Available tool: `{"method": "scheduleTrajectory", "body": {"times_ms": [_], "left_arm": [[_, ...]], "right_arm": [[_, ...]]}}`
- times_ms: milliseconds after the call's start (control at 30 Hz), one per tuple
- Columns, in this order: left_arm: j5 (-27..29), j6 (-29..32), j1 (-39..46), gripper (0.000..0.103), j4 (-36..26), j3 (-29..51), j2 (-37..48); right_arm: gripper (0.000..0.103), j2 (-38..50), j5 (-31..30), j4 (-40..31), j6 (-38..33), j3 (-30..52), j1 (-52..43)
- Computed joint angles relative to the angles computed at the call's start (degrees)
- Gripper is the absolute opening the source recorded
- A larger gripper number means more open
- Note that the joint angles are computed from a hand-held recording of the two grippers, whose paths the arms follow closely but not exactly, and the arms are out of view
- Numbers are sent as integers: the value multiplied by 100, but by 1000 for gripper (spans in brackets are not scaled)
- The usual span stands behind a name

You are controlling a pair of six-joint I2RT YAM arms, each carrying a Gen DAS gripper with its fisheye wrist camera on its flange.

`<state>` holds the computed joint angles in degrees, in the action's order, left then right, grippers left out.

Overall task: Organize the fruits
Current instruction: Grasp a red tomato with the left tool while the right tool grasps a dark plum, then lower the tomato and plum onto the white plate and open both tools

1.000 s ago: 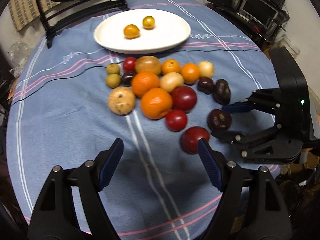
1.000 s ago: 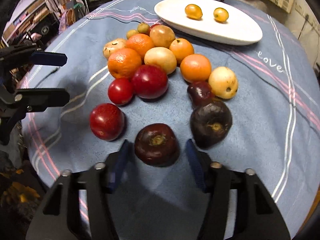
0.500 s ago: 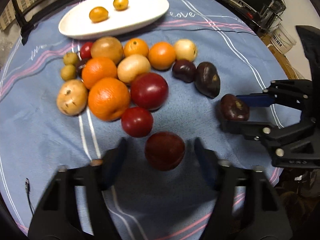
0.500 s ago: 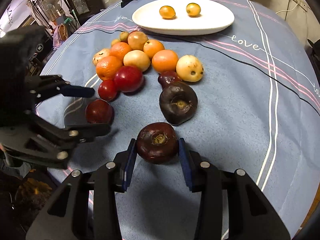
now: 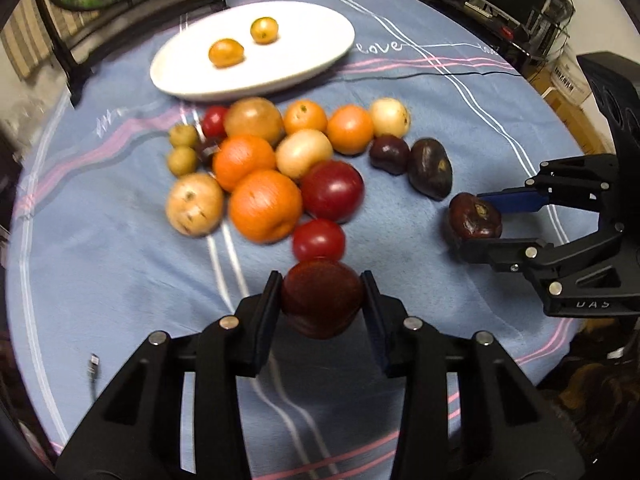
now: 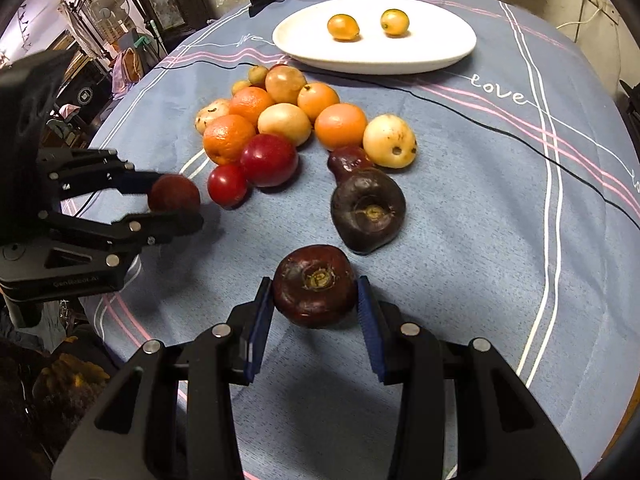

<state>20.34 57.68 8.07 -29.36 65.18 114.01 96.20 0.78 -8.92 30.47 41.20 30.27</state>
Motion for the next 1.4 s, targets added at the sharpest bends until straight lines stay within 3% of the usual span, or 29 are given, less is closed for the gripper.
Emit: {"method": "scheduleTrajectory", "body": {"times_ms": [267, 633, 1033, 1400], "left_arm": [[195, -457, -141, 40, -266, 675, -140], [141, -1803, -621, 40, -692, 2463, 495], [34, -2293, -830, 40, -978, 4067, 1401], [-198, -2528, -950, 40, -1624, 5979, 2672]], "right_arm": [[42, -310, 43, -221, -207, 464, -222], [42, -271, 171, -491, -680, 1489, -791], [42, 278, 166, -649, -1062, 2496, -1276], [42, 1063, -34, -746, -1226, 3110, -1685]]}}
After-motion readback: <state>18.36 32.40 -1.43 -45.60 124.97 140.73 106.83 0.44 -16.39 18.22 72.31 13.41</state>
